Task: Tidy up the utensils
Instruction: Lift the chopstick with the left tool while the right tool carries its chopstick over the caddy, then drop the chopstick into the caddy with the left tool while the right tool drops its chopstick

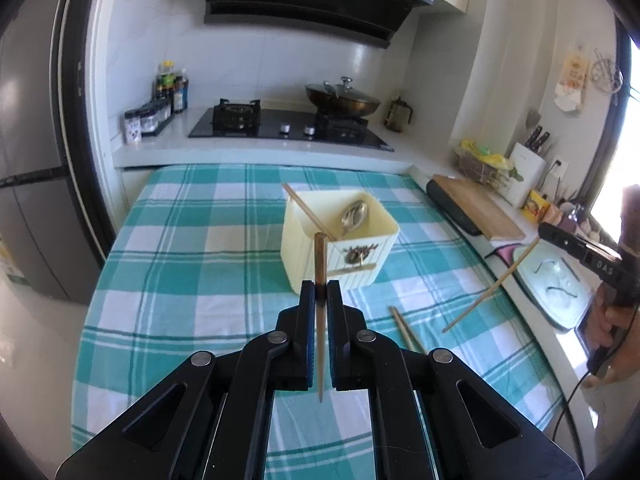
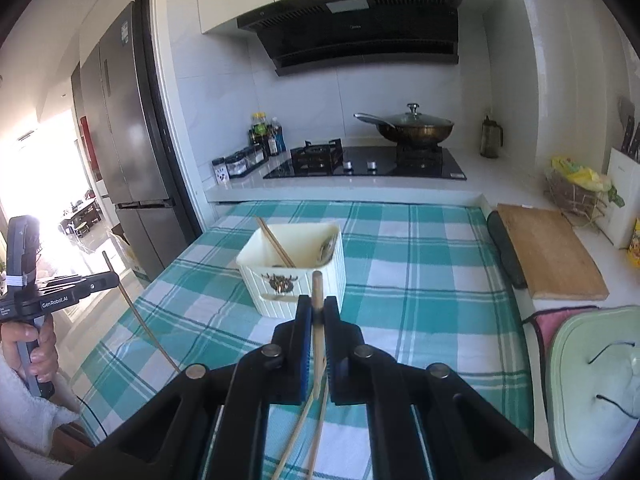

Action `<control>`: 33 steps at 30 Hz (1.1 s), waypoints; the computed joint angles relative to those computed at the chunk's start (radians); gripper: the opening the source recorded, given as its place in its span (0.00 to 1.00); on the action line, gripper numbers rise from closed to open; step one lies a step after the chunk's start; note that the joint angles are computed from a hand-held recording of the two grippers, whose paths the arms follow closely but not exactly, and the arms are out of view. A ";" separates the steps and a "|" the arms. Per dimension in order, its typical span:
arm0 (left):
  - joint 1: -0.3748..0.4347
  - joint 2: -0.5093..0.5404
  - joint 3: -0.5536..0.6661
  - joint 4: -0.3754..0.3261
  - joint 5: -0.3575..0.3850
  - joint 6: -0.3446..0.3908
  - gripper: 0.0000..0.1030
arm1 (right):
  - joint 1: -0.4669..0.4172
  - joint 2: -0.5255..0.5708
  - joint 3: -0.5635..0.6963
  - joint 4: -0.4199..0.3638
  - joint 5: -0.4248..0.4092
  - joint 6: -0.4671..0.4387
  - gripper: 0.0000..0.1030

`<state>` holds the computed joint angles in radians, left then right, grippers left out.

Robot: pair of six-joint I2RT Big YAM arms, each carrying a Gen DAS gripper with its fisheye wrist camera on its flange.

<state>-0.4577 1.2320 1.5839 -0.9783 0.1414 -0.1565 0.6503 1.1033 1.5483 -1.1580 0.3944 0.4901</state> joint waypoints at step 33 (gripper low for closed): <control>-0.010 0.681 0.749 -0.264 -0.033 -0.099 0.37 | -0.256 0.635 0.484 0.046 -0.378 -0.138 0.26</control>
